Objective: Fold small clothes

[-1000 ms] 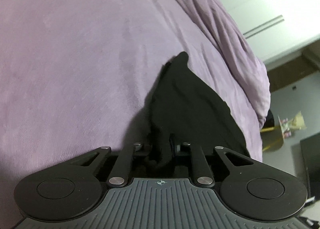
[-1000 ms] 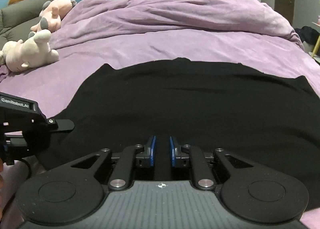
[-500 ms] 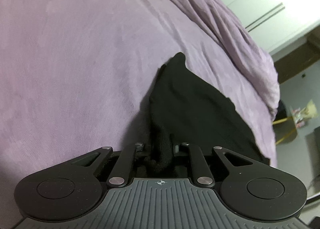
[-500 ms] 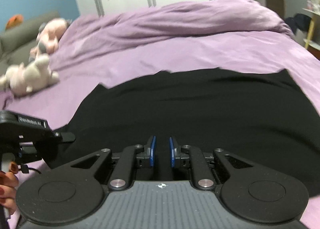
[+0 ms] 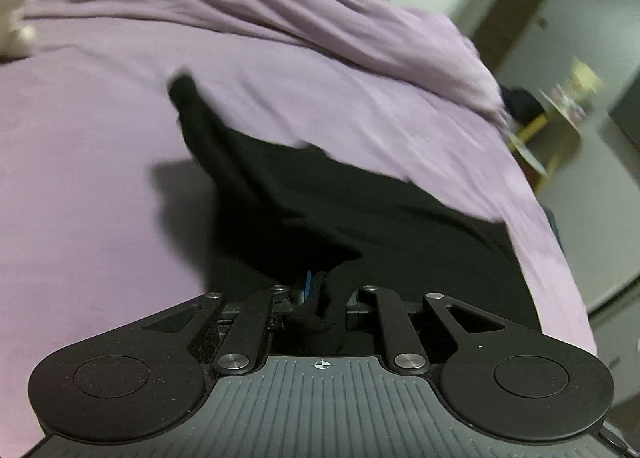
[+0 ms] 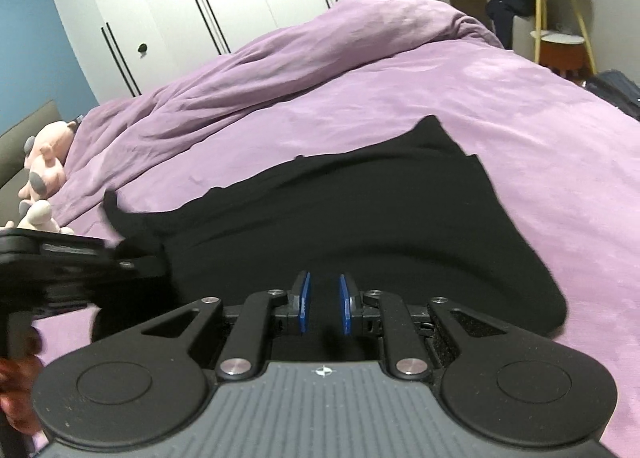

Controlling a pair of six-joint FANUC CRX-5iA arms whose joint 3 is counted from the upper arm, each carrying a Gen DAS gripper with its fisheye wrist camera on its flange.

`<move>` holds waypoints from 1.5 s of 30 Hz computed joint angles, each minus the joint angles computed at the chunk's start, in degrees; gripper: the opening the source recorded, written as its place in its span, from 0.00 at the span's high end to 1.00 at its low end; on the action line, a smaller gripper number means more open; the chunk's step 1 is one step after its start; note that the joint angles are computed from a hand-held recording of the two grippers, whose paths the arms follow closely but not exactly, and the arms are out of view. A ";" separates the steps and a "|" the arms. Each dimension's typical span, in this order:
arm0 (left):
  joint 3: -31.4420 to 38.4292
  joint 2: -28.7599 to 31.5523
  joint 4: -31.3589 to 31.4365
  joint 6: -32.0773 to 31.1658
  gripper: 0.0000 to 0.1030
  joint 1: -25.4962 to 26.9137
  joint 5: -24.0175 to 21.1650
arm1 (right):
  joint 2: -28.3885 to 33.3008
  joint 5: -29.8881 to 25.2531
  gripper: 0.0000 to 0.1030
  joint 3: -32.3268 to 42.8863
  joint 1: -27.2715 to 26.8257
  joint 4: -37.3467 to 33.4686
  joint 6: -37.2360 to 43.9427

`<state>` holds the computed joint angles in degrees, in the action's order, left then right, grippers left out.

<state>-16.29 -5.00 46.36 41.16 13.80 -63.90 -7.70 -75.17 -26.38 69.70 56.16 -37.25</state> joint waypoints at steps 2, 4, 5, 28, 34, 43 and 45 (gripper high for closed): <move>-1.67 -0.59 -0.29 -0.64 0.86 -2.33 0.54 | -0.90 -0.21 0.86 -0.92 0.41 -0.13 -0.30; -3.14 -0.65 -0.78 -0.36 0.84 -3.59 0.27 | -1.53 -0.49 0.86 -1.49 0.58 -0.34 -0.65; -3.65 -0.66 -1.52 -0.22 0.83 -3.93 0.22 | -1.96 -0.29 0.86 -1.83 0.53 -0.49 -0.83; -5.47 -2.27 -0.59 1.25 0.66 7.66 -6.55 | -2.48 33.92 0.78 -5.00 -11.50 -0.61 -1.95; -5.69 -1.55 0.66 0.23 0.65 8.81 -8.43 | -5.45 35.84 0.89 -8.73 -12.01 4.82 -7.87; -6.13 -1.82 0.26 -2.65 0.63 10.91 -10.76 | -4.33 28.66 0.75 -5.22 -9.60 -1.01 2.54; -5.51 -1.56 0.18 -1.68 0.63 11.51 -11.97 | -4.85 29.90 0.72 -5.68 -10.86 -0.49 1.07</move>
